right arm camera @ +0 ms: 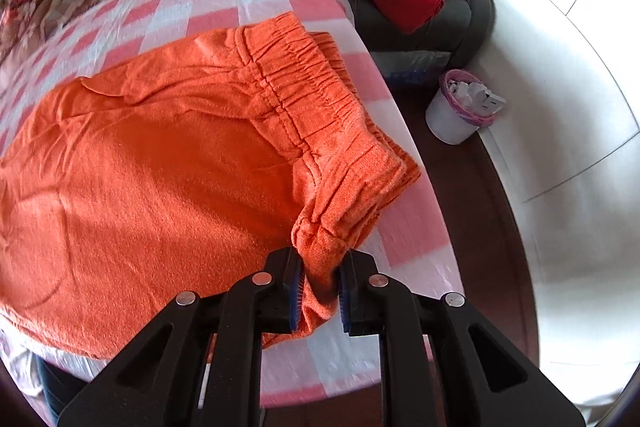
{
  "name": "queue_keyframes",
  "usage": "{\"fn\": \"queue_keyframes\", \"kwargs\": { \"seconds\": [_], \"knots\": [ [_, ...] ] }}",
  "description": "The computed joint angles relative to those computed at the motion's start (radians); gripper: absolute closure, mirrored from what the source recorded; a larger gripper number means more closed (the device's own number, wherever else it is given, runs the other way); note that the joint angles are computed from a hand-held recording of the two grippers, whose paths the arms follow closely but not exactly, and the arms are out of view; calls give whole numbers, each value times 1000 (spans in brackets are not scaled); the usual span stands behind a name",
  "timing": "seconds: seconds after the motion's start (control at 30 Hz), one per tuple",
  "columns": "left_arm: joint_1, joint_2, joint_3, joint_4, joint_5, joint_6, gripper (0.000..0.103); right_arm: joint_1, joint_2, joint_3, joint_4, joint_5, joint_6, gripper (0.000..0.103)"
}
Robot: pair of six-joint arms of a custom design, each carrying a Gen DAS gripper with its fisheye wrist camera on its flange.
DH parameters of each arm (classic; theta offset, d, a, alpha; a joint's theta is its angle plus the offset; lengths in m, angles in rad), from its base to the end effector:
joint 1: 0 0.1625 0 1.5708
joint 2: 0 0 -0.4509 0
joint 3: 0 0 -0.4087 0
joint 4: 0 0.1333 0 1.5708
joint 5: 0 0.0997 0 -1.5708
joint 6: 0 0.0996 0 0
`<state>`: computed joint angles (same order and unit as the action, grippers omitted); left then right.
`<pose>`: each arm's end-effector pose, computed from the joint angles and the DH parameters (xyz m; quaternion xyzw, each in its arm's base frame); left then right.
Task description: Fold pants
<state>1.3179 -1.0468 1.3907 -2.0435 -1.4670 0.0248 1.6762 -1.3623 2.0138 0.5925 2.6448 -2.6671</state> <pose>-0.0416 -0.7349 0.3297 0.1346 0.9875 -0.0697 0.0441 0.0812 -0.3324 0.2788 -0.2374 -0.8181 0.2783 0.4437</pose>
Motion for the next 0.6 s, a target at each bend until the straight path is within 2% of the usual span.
{"fn": "queue_keyframes", "kwargs": {
  "seconds": [0.07,0.13,0.17,0.23,0.33,0.4,0.47,0.53,0.6],
  "knots": [
    [-13,65,-67,-4,35,-25,93,-14,-4,-20,-49,-1,-60,90],
    [-27,124,-117,-6,105,-66,87,-34,-15,-35,-101,-9,-122,90],
    [-38,139,-122,-11,156,-93,79,-49,-27,-43,-131,-22,-152,90],
    [-60,119,-73,-69,207,-114,75,-64,-32,-59,-133,-38,-152,90],
    [-148,-27,171,-296,275,-33,73,-67,-60,-55,-130,-74,-143,90],
    [-233,-130,359,-409,260,48,71,-61,-125,-24,-160,-144,-155,90],
    [-343,-204,551,-482,285,140,71,-41,-165,-3,-186,-156,-164,91],
    [-435,-228,688,-539,303,193,70,-31,-188,9,-202,-166,-165,91],
    [-510,-208,788,-646,360,242,70,-30,-210,16,-215,-185,-176,93]
  ]
}}
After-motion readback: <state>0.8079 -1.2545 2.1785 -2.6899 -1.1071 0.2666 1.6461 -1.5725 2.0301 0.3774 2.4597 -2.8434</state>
